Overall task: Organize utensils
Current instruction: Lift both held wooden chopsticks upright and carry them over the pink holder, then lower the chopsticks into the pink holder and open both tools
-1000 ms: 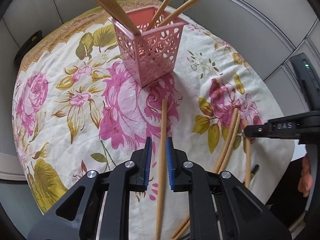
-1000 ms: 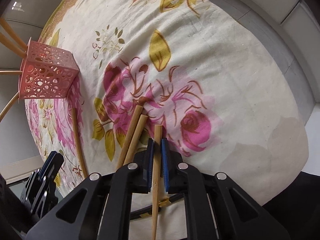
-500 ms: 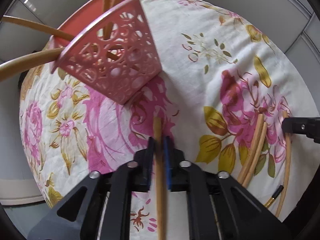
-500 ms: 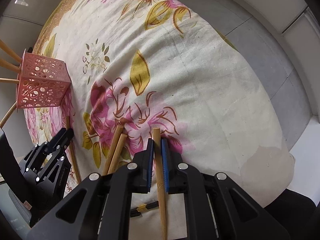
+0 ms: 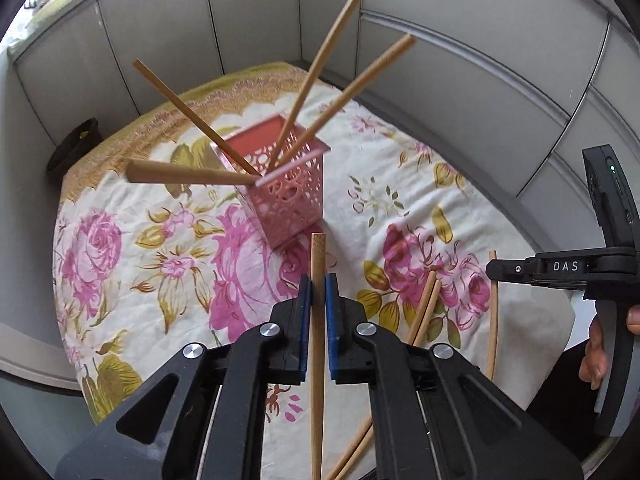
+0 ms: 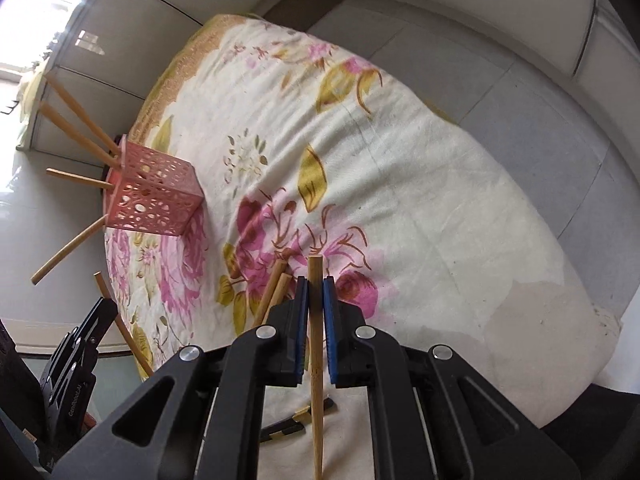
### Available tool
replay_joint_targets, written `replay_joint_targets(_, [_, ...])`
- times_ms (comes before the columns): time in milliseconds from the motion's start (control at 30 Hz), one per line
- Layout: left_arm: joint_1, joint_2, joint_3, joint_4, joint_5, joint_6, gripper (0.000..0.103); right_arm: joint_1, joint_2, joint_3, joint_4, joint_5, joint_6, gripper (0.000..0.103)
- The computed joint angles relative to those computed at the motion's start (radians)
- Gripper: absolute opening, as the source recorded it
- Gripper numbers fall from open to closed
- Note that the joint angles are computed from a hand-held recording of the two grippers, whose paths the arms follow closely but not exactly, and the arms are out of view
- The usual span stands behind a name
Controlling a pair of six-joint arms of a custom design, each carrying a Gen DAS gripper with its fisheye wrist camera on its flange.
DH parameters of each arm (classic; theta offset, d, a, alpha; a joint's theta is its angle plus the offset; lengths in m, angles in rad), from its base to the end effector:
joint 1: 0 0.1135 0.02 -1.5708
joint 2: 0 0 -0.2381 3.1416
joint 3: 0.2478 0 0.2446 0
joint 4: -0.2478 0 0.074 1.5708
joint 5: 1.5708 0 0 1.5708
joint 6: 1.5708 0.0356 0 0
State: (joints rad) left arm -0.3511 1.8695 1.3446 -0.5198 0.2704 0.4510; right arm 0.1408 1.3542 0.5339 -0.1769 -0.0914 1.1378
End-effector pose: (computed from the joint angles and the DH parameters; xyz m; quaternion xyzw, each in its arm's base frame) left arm 0.3533 -0.1395 0.1805 0.4058 0.8672 -0.1171 0.2638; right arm 0.2311 0.0360 0.1216 0.4468 0.8477 0.2038 0.2006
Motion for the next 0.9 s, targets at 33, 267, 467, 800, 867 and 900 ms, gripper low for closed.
replay_joint_targets(33, [0.007,-0.039,-0.032,0.021,0.025,-0.015,0.006,0.022,-0.064,-0.008,-0.034,0.04,-0.005,0.008])
replay_joint_targets(267, [0.055,-0.318,-0.24,0.198,0.145,-0.168,0.006,0.312,-0.438,0.089,-0.37,0.493,-0.065,0.008])
replay_joint_targets(467, [0.078,-0.495,-0.28,0.245,0.199,-0.306,0.006,0.597,-0.47,0.327,-0.61,0.871,-0.104,0.008])
replay_joint_targets(800, [0.017,-0.553,-0.224,0.468,0.11,-0.557,0.006,0.512,-0.402,0.598,-0.492,0.874,-0.38,0.008])
replay_joint_targets(867, [-0.008,-0.525,-0.202,0.543,0.052,-0.598,0.006,0.463,-0.374,0.626,-0.43,0.829,-0.423,0.008])
replay_joint_targets(900, [-0.021,-0.512,-0.189,0.57,0.015,-0.608,0.006,0.443,-0.358,0.639,-0.406,0.818,-0.444,0.008])
